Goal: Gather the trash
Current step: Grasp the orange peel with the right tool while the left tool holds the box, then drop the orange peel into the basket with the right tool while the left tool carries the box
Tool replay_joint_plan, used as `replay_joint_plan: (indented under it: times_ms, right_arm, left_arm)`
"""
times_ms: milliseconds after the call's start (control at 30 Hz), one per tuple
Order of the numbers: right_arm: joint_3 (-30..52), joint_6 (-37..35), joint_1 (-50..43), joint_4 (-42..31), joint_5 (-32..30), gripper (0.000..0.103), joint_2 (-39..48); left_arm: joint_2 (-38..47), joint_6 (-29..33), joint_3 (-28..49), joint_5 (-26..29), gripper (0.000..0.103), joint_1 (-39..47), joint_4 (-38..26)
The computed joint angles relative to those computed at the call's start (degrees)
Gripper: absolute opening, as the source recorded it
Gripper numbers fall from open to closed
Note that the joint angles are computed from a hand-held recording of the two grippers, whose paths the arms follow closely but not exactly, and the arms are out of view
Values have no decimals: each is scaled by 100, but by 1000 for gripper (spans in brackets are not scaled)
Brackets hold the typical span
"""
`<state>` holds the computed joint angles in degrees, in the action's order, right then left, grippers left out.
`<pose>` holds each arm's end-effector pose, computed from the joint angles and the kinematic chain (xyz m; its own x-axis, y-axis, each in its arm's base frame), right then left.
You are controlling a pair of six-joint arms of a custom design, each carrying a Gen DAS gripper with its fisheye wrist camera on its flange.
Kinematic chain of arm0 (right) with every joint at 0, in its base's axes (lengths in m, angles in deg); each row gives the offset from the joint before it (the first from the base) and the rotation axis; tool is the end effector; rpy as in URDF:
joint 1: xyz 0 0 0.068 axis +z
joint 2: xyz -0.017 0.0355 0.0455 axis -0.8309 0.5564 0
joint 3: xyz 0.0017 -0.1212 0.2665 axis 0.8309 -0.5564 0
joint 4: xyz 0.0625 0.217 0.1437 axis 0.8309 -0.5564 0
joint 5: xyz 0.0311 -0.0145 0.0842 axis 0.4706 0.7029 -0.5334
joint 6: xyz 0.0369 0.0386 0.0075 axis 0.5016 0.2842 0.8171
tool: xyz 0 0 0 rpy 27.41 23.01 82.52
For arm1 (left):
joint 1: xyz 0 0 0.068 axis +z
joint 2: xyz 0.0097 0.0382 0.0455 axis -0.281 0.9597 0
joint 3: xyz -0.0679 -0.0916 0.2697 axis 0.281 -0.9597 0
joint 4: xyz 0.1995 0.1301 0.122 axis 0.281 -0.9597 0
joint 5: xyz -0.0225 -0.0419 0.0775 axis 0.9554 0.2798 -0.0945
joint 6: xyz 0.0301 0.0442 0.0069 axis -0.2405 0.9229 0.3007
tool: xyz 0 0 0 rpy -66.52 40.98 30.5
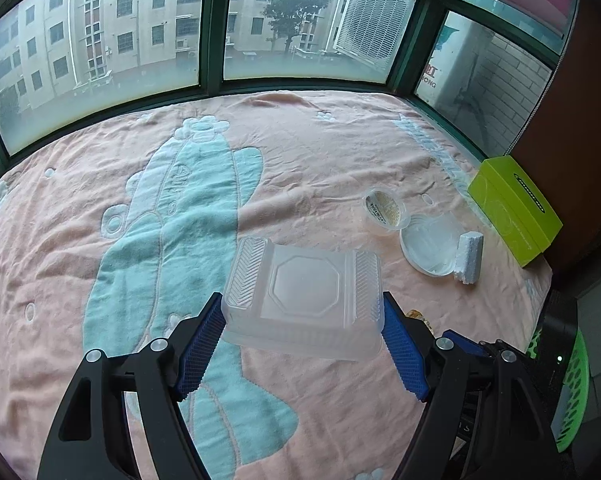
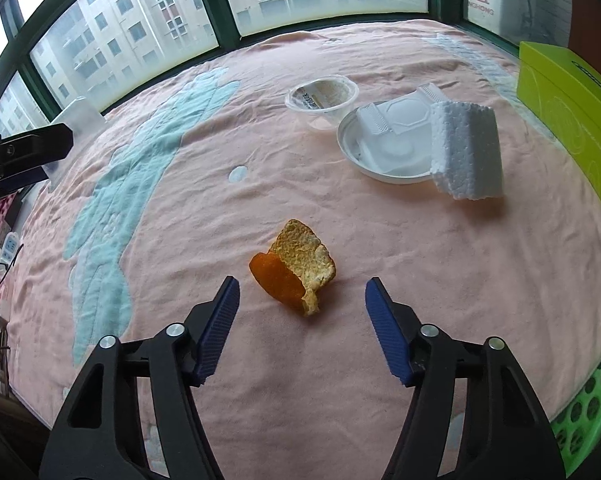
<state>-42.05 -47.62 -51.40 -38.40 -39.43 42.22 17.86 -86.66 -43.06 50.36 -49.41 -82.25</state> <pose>0.3324 0.0426 0.0818 -0.7365 -0.4131 -0.5357 -0.5787 0.7948 0.1827 0.2499 -0.1468 0.1668 -0.7278 -0.3594 -0.5841 -0.3140 0.9318 -0.1821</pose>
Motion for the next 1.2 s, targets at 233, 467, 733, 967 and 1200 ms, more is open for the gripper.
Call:
replay_joint_plan:
  times_ms: [233, 467, 733, 967, 1200]
  right_arm:
    - [-87, 4, 290, 471, 415, 53, 149]
    - [-187, 28, 234, 464, 309, 38, -8]
    - [-419, -52, -129, 242, -26, 33, -517]
    - [-633, -253, -644, -141, -384, 33, -1146]
    - [-705, -522, -1371, -628, -740, 33, -1656]
  left_arm:
    - [-57, -53, -124, 22, 74, 40, 53]
    - [-76, -71, -149, 55, 74, 17, 75]
    - [42, -143, 26, -13, 74, -196, 23]
    - [224, -144, 363, -80, 74, -442, -81]
    - [526, -119, 840, -144, 74, -796, -187]
